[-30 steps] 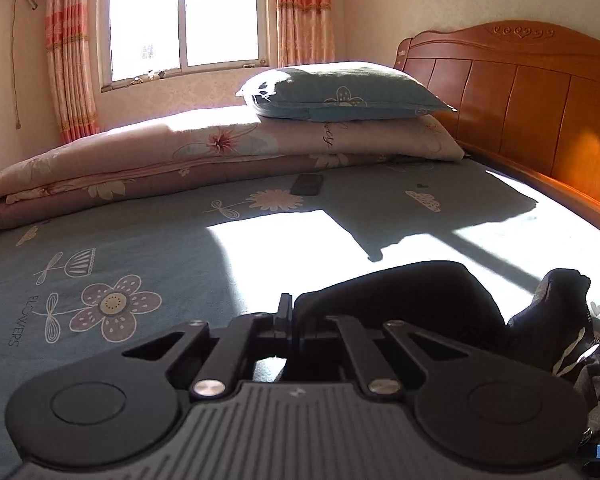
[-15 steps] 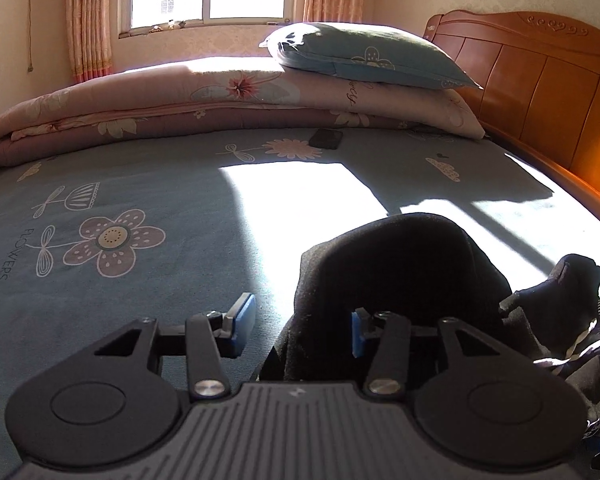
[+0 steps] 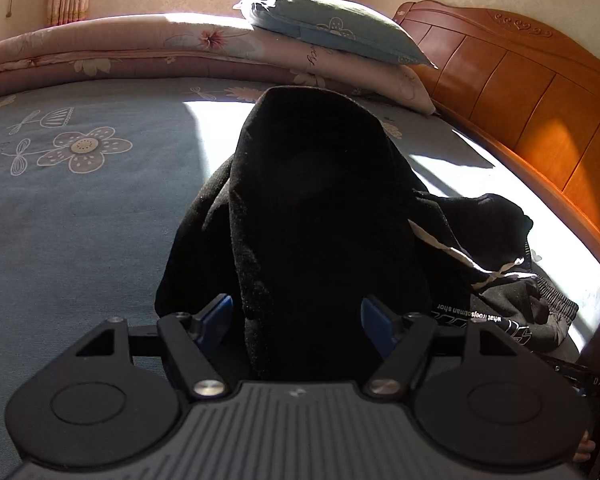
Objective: Fold clothes
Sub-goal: 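Grasp a sweatpants leg with the left gripper and pull it straight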
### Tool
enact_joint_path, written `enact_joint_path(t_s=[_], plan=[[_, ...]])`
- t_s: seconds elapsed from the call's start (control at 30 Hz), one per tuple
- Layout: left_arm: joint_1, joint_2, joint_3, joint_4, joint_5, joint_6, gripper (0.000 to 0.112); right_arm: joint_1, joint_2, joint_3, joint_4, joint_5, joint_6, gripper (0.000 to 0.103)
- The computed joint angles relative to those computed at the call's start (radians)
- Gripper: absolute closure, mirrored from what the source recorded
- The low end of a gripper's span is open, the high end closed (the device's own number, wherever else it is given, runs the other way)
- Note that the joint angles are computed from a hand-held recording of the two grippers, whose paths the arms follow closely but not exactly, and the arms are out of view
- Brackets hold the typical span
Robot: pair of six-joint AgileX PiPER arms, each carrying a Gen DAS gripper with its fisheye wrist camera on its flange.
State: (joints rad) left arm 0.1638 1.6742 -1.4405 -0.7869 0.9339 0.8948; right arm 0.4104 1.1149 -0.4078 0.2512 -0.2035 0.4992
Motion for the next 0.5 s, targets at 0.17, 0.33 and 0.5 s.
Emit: enact_joint_path(t_s=[0.17, 0.33, 0.5], plan=[[-0.021, 0.006, 0.078, 0.009, -0.019, 0.007, 0.049, -0.004, -0.003, 0.000, -0.021, 0.006, 0.019, 0.035], [0.004, -0.025, 0.081, -0.046, 0.054, 0.069, 0.111, -0.009, -0.006, 0.000, -0.047, 0.011, 0.045, 0.035], [0.046, -0.071, -0.048, -0.102, 0.077, 0.102, 0.111, -0.014, -0.009, 0.000, -0.074, 0.016, 0.072, 0.035]])
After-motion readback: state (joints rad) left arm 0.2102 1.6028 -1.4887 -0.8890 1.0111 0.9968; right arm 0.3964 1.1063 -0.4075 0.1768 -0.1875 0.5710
